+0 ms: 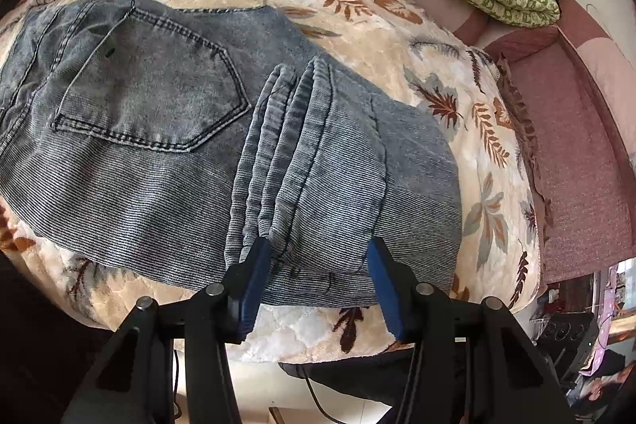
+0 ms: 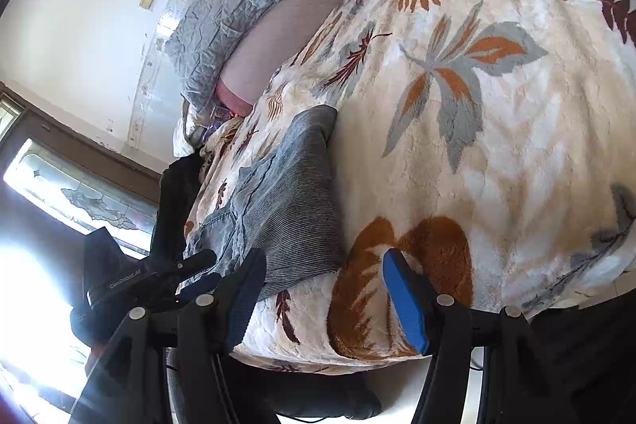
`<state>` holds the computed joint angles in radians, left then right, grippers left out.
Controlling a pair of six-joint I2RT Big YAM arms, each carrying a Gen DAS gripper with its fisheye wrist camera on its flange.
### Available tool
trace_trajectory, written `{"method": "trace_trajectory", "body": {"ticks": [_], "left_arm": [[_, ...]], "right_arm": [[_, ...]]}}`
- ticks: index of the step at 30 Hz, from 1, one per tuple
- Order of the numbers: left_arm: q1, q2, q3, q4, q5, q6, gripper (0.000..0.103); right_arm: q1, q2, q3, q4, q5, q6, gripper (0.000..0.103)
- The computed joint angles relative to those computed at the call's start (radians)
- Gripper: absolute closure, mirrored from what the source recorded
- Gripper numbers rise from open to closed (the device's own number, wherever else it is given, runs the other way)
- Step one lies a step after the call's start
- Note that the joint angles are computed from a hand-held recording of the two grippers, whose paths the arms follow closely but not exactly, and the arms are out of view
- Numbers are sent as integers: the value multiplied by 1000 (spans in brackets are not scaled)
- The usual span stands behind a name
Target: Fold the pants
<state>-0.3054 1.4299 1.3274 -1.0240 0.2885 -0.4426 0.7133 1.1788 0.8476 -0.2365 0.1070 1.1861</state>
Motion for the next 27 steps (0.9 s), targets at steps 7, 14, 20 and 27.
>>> {"method": "trace_trajectory", "body": {"ticks": [7,14,20,27], "left_arm": [[4,-5,-8,12,0,-16,51],[16,-19,-22,24,18,-27,51],[20,-23,-32,31,18,-26,51],[9,37,14,11,3,-52,56]], "right_arm": [[7,1,6,-16,13,-4,38],[6,-1,4,-18,15,-3,38],[5,4,6,-16,12,-3,38],[2,9,7,-11,7,-8,38]]}}
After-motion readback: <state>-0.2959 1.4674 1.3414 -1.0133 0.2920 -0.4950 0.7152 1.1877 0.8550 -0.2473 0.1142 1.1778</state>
